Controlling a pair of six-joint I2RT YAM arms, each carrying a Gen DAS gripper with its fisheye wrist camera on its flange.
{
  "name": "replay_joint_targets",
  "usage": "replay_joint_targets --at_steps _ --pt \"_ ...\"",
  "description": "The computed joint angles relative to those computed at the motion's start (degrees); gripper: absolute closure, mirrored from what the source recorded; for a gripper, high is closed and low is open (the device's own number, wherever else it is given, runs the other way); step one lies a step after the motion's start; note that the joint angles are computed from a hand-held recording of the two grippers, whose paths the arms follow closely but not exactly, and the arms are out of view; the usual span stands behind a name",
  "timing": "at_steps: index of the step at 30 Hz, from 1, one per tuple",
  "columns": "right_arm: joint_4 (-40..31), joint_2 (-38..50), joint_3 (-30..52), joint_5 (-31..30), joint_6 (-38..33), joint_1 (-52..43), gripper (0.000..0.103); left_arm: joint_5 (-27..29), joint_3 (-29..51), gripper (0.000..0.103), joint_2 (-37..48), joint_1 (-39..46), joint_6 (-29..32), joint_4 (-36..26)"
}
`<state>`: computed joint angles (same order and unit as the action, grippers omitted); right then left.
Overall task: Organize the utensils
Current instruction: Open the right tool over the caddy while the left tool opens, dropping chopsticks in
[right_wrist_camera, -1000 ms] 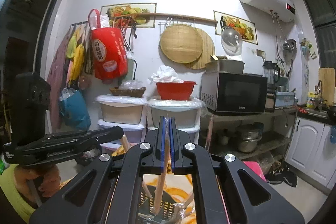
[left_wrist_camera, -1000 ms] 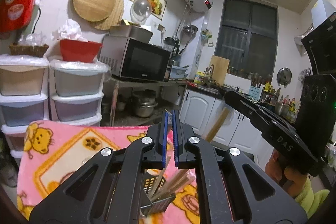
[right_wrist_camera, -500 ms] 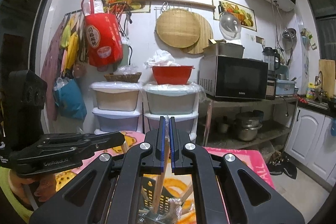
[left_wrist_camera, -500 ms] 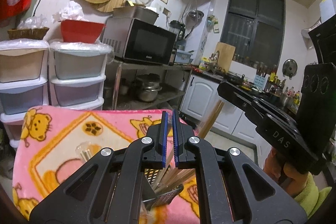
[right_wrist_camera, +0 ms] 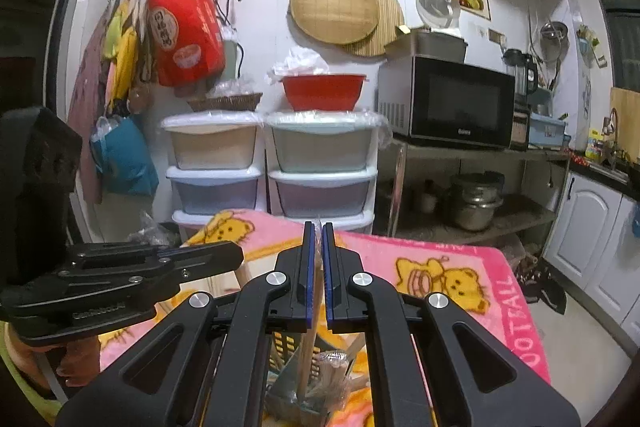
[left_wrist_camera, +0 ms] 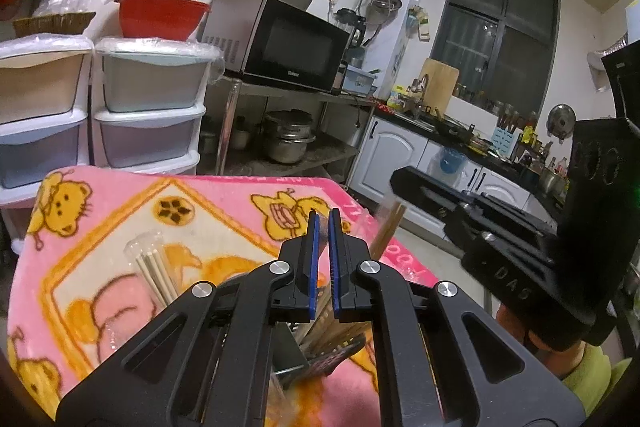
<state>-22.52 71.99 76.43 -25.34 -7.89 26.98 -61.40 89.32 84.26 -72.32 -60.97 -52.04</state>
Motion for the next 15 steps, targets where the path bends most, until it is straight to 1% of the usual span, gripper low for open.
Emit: replay_joint_targets --at_steps 4,8,9,11,12,13,15 --pt "-0.6 1.7 -0.1 0.9 0.3 0.7 0.099 1.5 -1.2 0.101 -0.2 0.9 0.7 1.4" --pt "-0.8 3.0 -0.1 1.3 1.0 0.8 0.098 1.8 -2.1 0.100 -0.5 1.1 0.5 1.9" --pt "-1.1 3.2 0.0 1.3 1.2 0.8 0.097 1.8 -2.3 0.100 -0.6 1.1 0.3 1.9" --pt "-1.4 3.4 0.1 1.2 1.6 0.3 0.083 1.9 -2.2 0.100 -0.5 1.3 -0.4 1.0" --pt "-1.7 3.4 0.2 0.7 1.8 -0.1 0.073 2.0 -1.7 0.100 -0.1 1.4 -1.5 -0.6" --pt "-1.8 3.3 0.1 -0.4 2.0 -0.7 0.071 2.3 -1.4 0.100 0.0 1.5 -2.5 -1.7" --pt "-2.1 3.0 -0.2 -0.3 1.7 -1.1 0.071 2.5 -1.6 0.100 -0.2 1.4 -3.6 -2.6"
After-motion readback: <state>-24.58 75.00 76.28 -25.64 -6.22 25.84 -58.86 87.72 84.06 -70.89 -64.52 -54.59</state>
